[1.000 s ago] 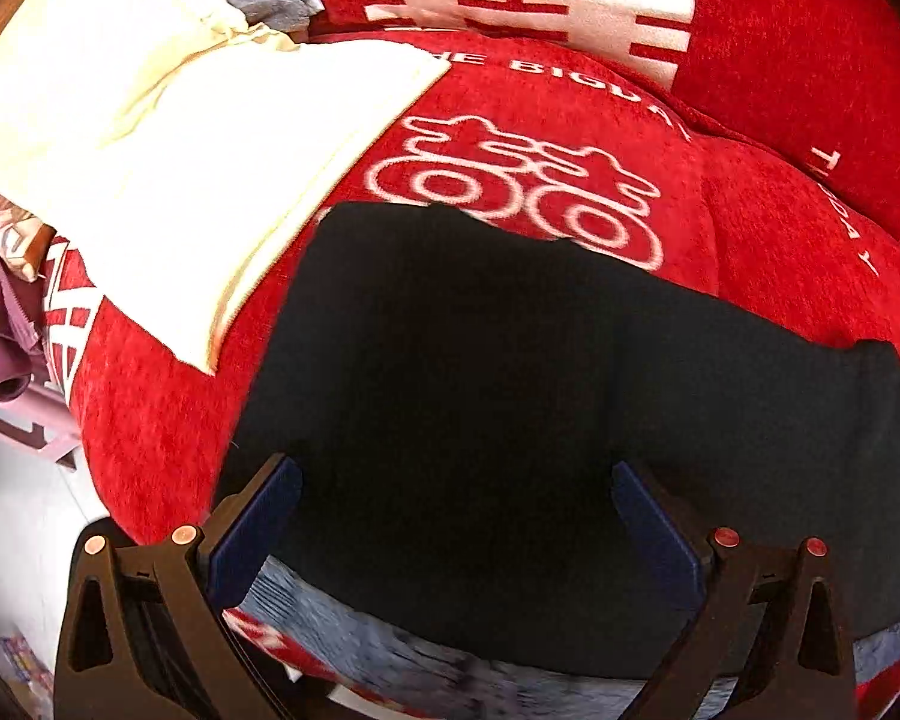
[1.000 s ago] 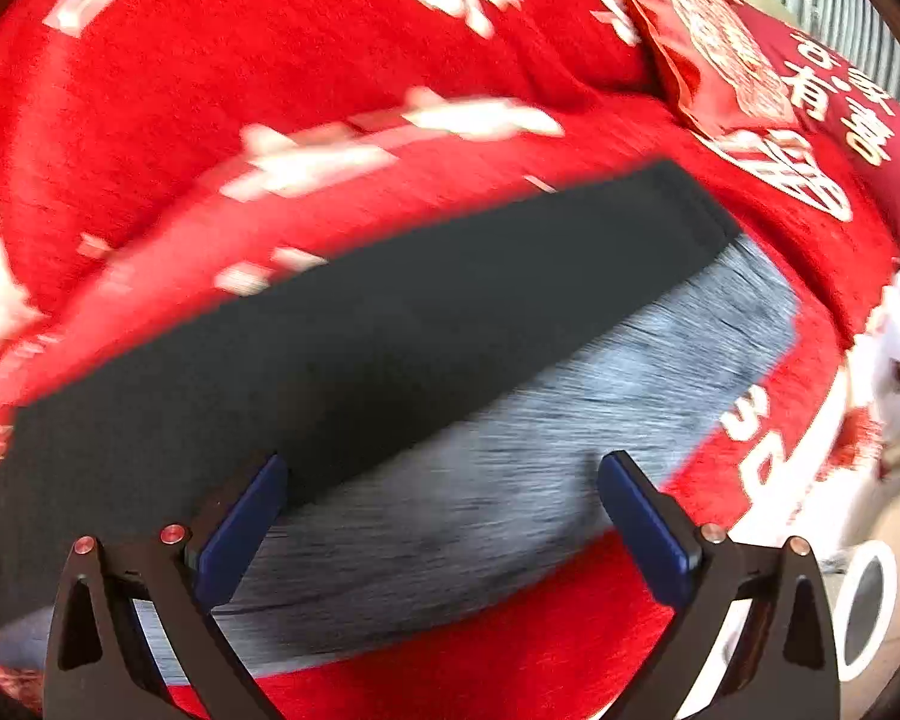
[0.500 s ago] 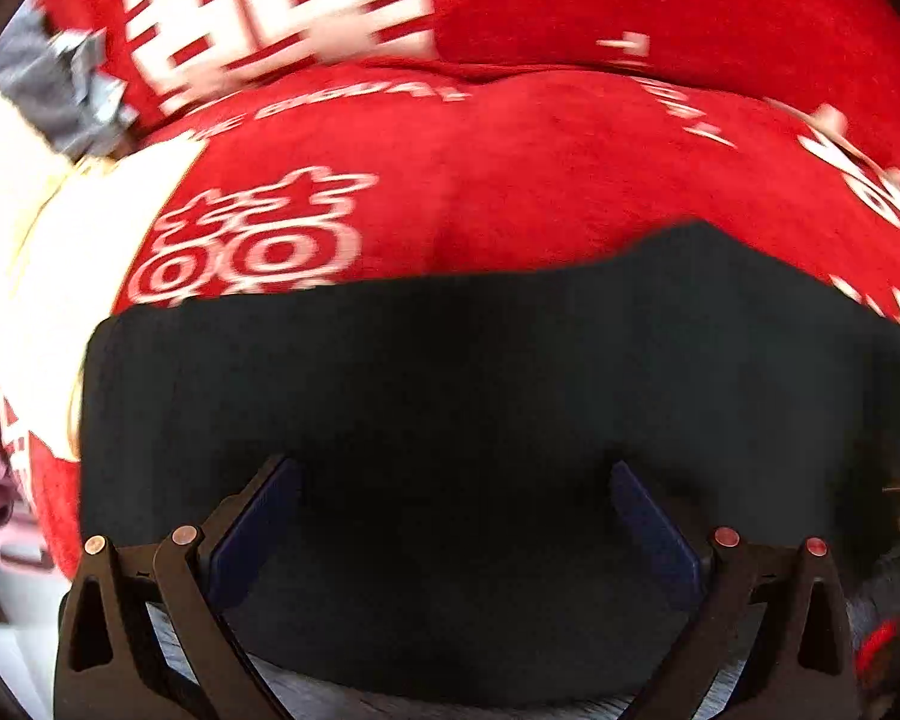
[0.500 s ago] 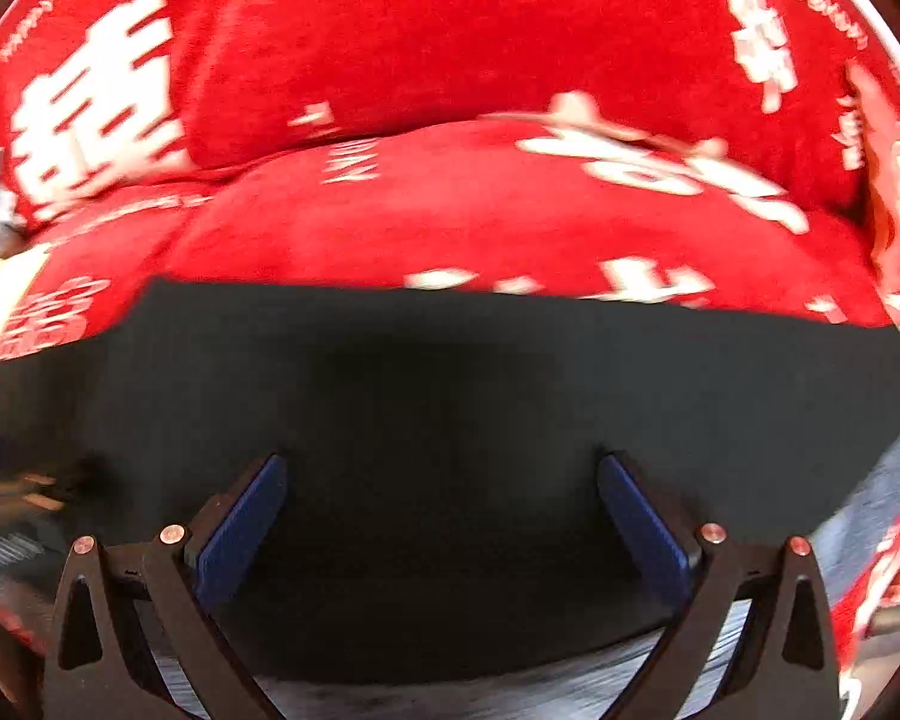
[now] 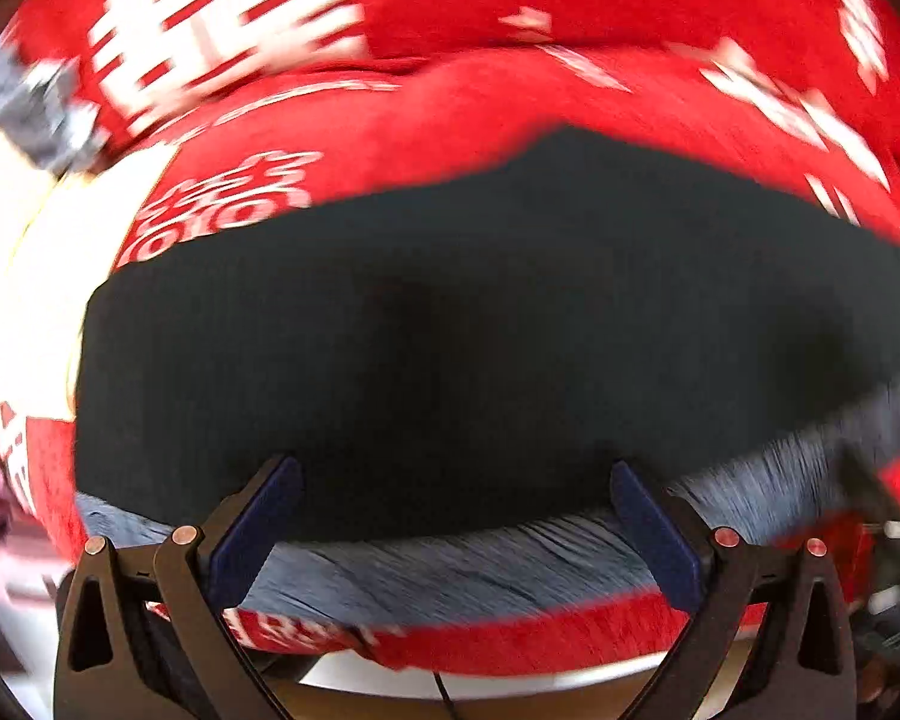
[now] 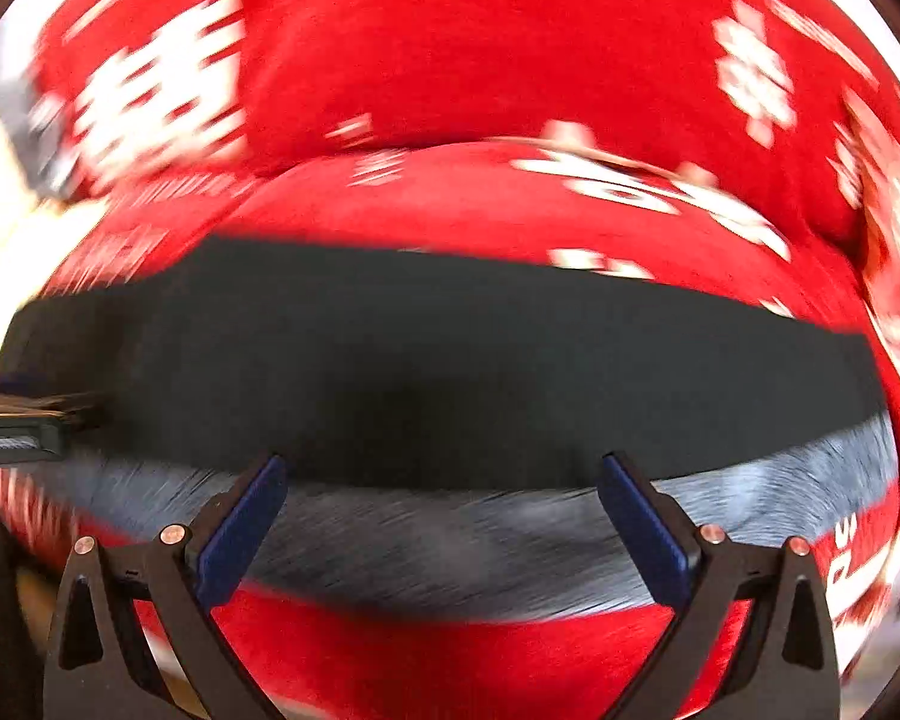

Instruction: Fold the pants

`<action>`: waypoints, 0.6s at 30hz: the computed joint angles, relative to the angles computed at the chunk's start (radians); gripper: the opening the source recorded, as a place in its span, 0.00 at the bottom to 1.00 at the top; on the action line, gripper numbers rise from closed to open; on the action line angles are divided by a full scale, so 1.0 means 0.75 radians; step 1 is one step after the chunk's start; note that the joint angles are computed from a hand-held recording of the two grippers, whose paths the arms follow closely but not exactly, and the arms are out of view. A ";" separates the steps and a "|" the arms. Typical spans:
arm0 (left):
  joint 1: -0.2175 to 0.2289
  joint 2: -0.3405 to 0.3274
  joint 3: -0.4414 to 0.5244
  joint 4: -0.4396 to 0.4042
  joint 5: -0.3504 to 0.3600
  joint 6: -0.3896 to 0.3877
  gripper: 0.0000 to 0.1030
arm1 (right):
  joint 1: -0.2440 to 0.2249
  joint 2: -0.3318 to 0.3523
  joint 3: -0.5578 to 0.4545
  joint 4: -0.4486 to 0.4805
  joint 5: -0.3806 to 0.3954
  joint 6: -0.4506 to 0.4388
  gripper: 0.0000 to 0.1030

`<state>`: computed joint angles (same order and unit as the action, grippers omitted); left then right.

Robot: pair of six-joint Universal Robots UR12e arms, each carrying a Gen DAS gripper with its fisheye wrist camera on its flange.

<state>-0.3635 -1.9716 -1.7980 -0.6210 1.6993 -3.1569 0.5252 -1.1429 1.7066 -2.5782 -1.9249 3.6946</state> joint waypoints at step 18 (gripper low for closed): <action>0.073 0.030 -0.066 -0.018 -0.075 -0.043 1.00 | -0.180 -0.243 0.321 0.069 0.026 0.442 1.00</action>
